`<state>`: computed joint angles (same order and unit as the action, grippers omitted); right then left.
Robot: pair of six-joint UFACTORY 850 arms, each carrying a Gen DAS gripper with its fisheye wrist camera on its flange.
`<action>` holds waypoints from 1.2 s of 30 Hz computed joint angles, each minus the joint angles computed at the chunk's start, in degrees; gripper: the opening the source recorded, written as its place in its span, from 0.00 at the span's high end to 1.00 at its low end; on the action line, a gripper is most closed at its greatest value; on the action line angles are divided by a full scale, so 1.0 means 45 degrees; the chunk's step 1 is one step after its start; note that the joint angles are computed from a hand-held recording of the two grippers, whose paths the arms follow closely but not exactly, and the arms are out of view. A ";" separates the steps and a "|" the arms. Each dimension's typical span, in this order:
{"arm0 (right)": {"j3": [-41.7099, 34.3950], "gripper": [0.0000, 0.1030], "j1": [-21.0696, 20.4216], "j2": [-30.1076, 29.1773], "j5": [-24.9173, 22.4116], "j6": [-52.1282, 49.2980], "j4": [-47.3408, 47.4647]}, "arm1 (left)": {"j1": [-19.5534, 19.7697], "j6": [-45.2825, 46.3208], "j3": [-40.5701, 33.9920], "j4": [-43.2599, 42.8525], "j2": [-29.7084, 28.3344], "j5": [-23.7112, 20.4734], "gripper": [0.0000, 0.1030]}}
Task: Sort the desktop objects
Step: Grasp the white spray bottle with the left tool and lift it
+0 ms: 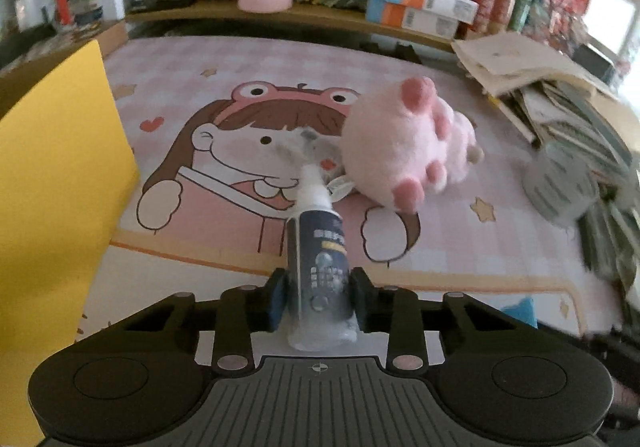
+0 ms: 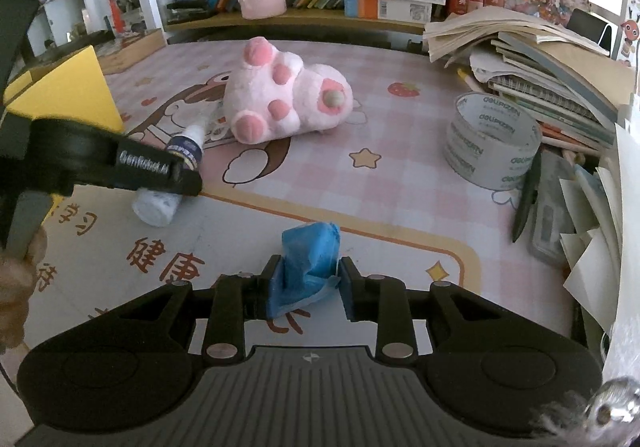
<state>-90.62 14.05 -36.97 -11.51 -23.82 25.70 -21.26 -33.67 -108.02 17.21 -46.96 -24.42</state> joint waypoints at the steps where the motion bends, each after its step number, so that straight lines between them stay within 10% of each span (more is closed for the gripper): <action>1: -0.0004 0.73 0.0006 -0.0011 0.0012 0.0066 -0.0077 | 0.0014 0.0154 0.0108 -0.0077 0.0059 0.0092 0.69; 17: 0.0012 0.73 0.0207 -0.0067 0.0406 0.2114 -0.2445 | 0.0039 0.3110 0.2495 -0.2473 0.1638 0.0909 0.70; 25: 0.0354 0.75 0.0161 0.0291 0.0423 0.0133 -0.0014 | 0.0136 0.4666 0.3379 -0.4630 0.2420 0.1567 0.70; 36: 0.0988 0.75 0.0193 0.0821 0.0192 -0.0250 0.0395 | -0.0264 0.3187 0.3816 -0.1939 0.2524 0.1256 0.69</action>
<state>-86.17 14.92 -33.27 -10.65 -24.94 27.47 -22.45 -19.33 -90.85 8.48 -35.60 -18.77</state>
